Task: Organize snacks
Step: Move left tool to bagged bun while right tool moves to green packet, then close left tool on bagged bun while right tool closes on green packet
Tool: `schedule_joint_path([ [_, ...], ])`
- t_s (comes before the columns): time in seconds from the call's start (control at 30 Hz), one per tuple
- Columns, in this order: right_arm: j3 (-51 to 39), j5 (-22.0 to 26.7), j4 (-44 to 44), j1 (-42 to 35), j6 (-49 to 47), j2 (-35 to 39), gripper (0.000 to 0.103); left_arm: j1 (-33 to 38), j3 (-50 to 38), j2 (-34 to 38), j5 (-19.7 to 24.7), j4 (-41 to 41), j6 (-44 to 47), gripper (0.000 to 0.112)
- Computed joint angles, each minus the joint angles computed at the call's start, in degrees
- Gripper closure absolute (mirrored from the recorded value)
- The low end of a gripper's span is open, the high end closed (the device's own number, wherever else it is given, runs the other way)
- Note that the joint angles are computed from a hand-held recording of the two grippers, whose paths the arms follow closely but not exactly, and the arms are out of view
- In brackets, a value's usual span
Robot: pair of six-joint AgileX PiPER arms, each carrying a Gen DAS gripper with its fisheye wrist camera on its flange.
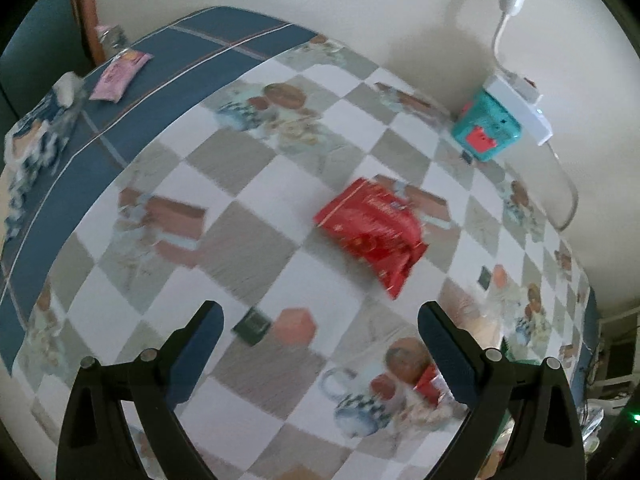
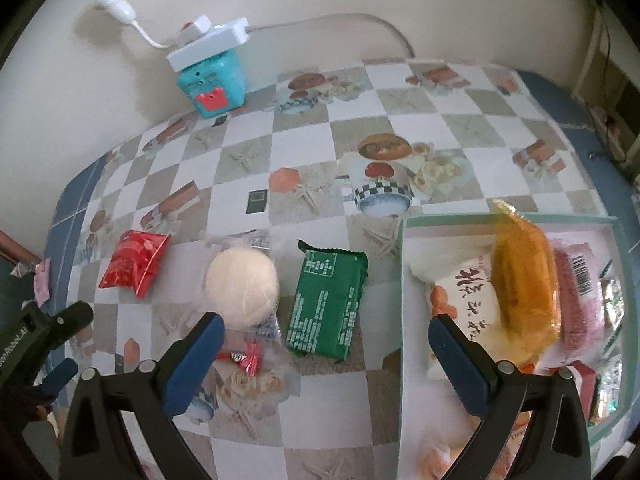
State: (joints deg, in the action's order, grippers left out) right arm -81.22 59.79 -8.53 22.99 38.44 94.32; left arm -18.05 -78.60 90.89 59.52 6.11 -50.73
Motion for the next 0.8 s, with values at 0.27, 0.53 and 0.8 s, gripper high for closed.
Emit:
schedule_joint_path([
  [0.27, -2.22, 0.05, -0.52, -1.0, -0.57, 2.69, 0.0, -3.79, -5.77, 5.93, -1.99, 0.62, 0.77, 0.014],
  [0.53, -2.62, -1.87, -0.95, -0.31, -1.58, 4.82, 0.014, -7.27, -11.41, 11.25, -1.24, 0.66, 2.59, 0.014],
  [0.8, -4.22, -1.9, 0.02, -1.29, -3.0, 3.97, 0.038, -6.68, -13.19, 14.23, -0.61, -2.03, 4.6, 0.014],
])
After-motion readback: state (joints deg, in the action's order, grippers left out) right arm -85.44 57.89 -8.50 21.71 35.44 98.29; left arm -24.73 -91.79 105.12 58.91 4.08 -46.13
